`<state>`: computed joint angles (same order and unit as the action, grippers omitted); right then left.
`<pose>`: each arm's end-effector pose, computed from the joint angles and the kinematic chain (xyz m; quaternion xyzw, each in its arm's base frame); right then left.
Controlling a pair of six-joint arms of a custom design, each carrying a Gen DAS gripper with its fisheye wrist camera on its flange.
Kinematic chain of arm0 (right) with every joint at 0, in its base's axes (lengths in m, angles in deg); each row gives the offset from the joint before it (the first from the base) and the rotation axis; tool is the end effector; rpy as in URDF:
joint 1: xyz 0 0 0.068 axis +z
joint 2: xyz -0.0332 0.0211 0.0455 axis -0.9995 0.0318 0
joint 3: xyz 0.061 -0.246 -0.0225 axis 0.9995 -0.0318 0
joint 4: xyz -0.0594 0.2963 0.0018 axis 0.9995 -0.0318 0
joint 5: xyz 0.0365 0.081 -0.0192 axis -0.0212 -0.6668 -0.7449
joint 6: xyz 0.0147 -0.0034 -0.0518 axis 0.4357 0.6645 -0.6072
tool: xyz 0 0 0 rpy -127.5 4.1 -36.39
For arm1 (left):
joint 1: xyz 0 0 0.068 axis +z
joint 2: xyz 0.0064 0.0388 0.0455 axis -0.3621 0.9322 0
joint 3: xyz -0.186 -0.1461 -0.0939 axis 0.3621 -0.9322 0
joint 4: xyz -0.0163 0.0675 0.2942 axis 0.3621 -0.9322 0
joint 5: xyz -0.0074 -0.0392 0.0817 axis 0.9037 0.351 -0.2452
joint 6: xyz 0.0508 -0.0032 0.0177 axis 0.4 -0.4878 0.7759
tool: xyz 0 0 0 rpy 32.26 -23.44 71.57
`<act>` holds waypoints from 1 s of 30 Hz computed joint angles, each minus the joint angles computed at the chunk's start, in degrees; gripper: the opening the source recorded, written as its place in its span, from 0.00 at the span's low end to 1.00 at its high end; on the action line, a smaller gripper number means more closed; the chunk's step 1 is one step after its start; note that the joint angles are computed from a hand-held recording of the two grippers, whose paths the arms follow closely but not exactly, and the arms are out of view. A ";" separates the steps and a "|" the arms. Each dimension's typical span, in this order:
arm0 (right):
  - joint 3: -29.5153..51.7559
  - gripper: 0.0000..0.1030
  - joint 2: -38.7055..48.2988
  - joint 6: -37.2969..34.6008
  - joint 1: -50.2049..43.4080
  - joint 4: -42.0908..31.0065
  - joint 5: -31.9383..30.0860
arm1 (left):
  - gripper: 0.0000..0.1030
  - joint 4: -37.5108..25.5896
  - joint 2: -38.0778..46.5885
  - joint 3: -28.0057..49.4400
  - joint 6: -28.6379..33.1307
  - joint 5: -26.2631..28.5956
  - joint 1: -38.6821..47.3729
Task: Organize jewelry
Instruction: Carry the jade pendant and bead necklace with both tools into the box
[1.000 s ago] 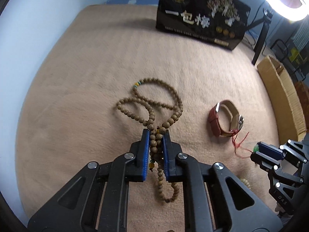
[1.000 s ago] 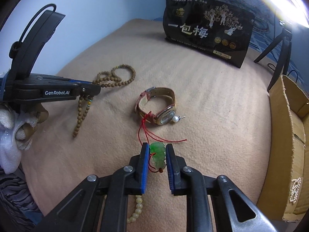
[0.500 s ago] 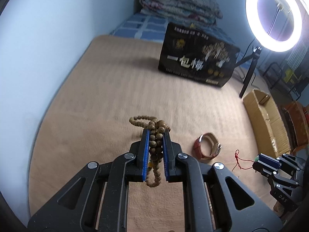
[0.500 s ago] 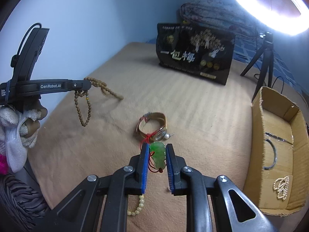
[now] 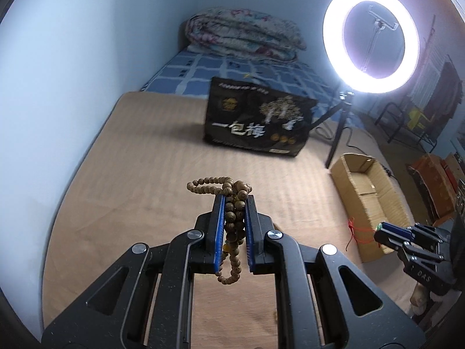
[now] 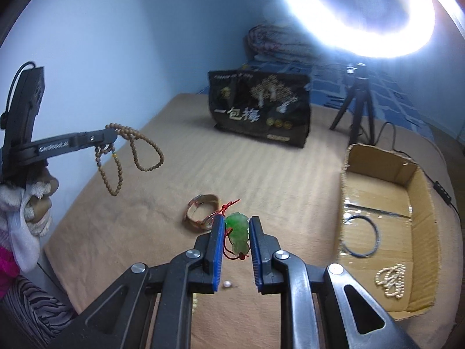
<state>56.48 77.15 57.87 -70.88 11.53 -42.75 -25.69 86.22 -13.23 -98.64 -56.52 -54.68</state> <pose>0.2713 0.0961 0.1603 -0.2446 0.8995 0.1797 0.3143 0.2320 -0.1390 0.1941 -0.0854 0.9218 -0.0655 0.3723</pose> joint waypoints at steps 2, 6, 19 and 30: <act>0.08 0.15 -0.93 -0.41 -1.80 -0.68 -0.55 | 0.11 0.30 1.23 1.34 -0.07 -0.61 -1.55; 0.58 0.15 -1.97 -1.46 -5.92 -1.88 -1.82 | 0.11 1.29 4.39 4.26 -0.19 -0.92 -4.27; 2.98 0.15 -1.09 -6.02 -19.84 -4.25 -5.79 | 0.11 5.02 18.26 15.97 0.76 -0.30 -9.66; 6.59 0.15 3.72 -8.42 -27.43 -4.68 -7.55 | 0.11 6.70 32.89 31.01 3.75 0.92 -12.11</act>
<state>63.06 80.87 49.45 -98.31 6.86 -50.30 -18.99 119.11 17.77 -94.89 -55.60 -66.79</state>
